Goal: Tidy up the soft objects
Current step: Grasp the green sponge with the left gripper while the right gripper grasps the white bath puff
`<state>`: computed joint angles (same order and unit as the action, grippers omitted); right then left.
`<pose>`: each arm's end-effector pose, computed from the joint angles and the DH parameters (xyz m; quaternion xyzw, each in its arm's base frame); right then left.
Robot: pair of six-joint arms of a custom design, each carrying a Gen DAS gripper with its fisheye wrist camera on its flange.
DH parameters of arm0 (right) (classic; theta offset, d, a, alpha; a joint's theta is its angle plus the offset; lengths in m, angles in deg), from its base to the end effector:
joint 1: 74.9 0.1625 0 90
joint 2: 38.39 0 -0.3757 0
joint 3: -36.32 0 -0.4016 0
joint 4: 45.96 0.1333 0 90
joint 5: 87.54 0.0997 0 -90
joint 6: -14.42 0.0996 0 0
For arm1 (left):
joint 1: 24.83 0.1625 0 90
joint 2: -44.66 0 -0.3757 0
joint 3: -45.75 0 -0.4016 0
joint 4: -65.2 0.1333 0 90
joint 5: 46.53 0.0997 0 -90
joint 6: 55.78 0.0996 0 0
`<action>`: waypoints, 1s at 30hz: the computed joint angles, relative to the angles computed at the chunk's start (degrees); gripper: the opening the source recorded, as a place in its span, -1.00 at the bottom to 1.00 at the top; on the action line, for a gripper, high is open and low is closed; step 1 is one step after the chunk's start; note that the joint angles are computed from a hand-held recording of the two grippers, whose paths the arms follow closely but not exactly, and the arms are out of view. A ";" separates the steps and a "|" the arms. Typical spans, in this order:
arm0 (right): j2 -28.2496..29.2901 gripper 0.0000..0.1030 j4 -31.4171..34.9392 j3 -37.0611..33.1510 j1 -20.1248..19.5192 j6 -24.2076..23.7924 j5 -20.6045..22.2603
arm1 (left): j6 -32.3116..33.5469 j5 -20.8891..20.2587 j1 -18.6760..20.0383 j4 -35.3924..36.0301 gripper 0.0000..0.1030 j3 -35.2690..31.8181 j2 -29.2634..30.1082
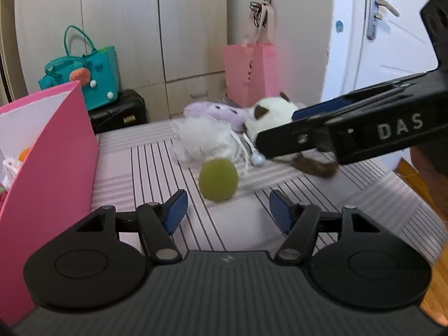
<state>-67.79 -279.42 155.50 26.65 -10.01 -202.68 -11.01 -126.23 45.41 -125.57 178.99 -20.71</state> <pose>0.1814 -0.4330 -0.0277 0.1755 -0.8587 0.4161 0.2424 -0.0082 -0.4697 0.1039 0.4884 0.8213 -0.2567 0.1451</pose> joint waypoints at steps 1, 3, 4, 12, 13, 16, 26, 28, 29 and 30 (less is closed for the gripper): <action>-0.04 0.37 1.04 -0.70 -0.26 0.35 0.27 | 0.06 0.01 -0.02 -0.74 0.17 -0.50 0.94; -0.04 0.37 3.30 -2.40 -0.68 1.54 0.32 | -0.36 0.41 -0.10 -1.38 0.13 -1.58 2.44; -0.02 0.37 4.37 -3.08 -0.83 2.14 0.39 | -0.43 0.38 -0.07 -1.81 0.11 -2.06 3.12; -0.66 0.36 12.67 -7.53 -2.51 5.86 1.73 | -2.08 0.49 0.49 -2.28 -0.22 -4.84 6.14; -0.64 0.36 13.51 -8.06 -2.74 6.24 1.93 | -2.31 0.03 0.63 -1.61 -0.27 -5.02 6.03; -0.34 0.36 15.55 -9.59 -3.42 7.36 2.05 | -3.13 -0.60 0.87 -0.34 -0.30 -5.34 5.90; 2.17 0.30 15.82 -12.51 -2.41 6.19 -2.16 | -2.32 -0.04 0.90 -1.84 -0.26 -6.14 7.81; 2.12 0.30 16.17 -12.56 -1.84 5.74 -2.42 | -4.25 -0.45 1.45 0.07 -0.26 -6.72 7.60; 2.19 0.30 16.52 -12.86 -1.68 5.58 -2.93 | -4.66 -0.55 1.57 0.57 -0.26 -6.88 7.58; 2.26 0.29 17.17 -13.29 -1.58 5.99 -3.56 | -4.79 -0.59 1.56 0.37 -0.26 -6.89 7.63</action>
<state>-65.53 -262.25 142.21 25.06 -4.02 -206.25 -15.81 -126.83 46.97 -125.20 172.10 -13.08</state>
